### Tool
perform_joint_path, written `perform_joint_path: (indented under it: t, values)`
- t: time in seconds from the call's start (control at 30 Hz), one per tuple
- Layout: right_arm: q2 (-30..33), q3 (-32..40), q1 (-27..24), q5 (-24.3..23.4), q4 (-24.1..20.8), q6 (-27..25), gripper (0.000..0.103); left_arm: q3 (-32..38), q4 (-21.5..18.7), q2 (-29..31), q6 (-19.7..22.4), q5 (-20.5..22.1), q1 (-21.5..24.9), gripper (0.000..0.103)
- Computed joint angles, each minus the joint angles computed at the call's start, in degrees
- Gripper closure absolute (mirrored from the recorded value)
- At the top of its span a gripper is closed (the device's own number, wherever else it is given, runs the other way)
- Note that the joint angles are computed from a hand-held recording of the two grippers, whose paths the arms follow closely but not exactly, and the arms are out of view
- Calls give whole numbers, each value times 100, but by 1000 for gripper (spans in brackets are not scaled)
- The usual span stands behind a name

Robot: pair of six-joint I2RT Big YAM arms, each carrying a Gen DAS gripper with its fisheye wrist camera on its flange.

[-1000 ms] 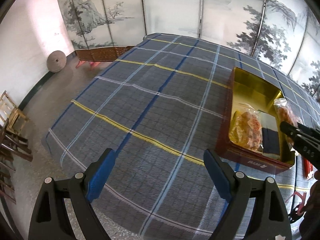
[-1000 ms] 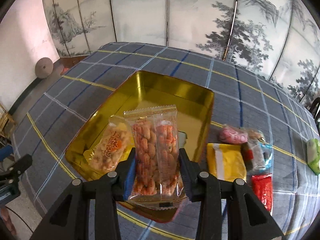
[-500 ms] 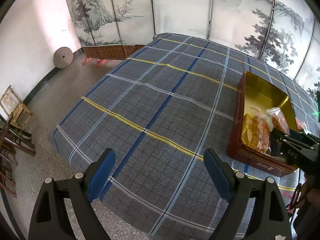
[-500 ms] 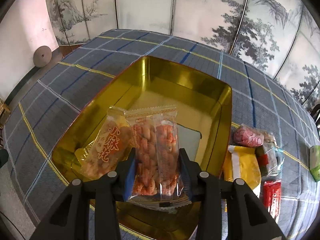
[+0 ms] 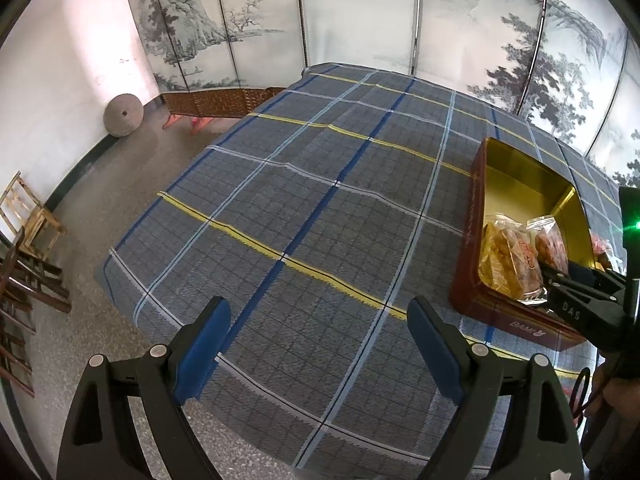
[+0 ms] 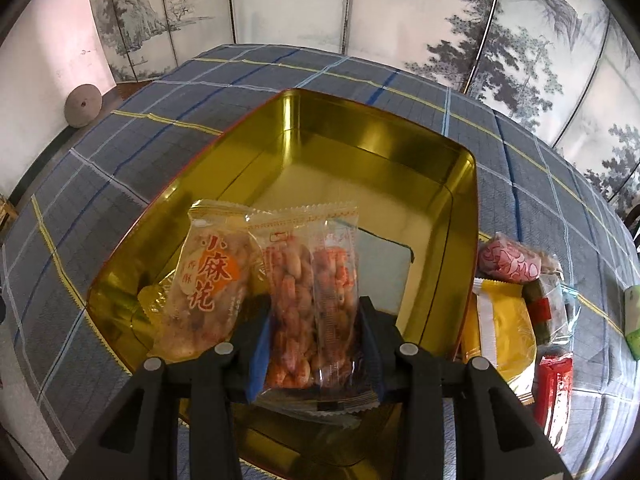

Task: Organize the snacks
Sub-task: 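Lower the twisted-snack bag into the gold tin and open the right tool, then move the right tool to the red wrapped pack and close on it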

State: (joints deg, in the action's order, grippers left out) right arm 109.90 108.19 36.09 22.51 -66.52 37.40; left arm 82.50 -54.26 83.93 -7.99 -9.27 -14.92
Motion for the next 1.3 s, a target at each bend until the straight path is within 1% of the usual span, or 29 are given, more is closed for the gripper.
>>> perform_joint_path:
  t: [0.07,0.1,0.13,0.2,0.27,0.33,0.4,0.5,0.57,0.7,0.87,1.0,1.1,1.13,1.3]
  values:
    - [-27,-20,1,-3,24,3,59,0,0,-5,-11,5,-7,15]
    - [-45,-28,5,26,26,5,53,1,-3,-6,-13,11,-8,15]
    - [-91,-74,10,19,86,-10,44,-2,-1,-12,-12,23,-11,15]
    - [-221,-214,26,19,260,-64,40,4,-6,-19,-24,26,-36,15]
    - [-339,-303,54,67,339,-90,40,19,-11,-20,-47,28,-72,15]
    - [-552,-513,71,64,557,-160,40,35,-8,-23,-51,25,-126,15]
    - [-716,-653,82,128,633,-181,40,60,-14,-23,-47,32,-197,15]
    - [-1103,-1037,50,209,783,-193,40,98,-6,-31,-21,41,-350,15]
    - [-1437,-1416,-10,315,859,-136,40,111,3,-31,0,39,-458,15]
    - [-2021,-2148,-210,502,825,1,39,202,-36,36,44,80,-731,15]
    - [-2674,-3088,-540,449,750,245,38,345,-82,166,136,103,-1104,15]
    - [-2951,-3573,-729,335,734,293,38,482,-125,287,161,152,-1347,15]
    - [-3103,-3886,-860,119,912,307,38,594,-153,368,187,124,-1532,15]
    - [-3111,-3954,-904,45,967,301,38,639,-179,402,194,109,-1592,15]
    - [-3094,-4103,-943,2,1120,248,38,832,-269,540,182,118,-1825,15]
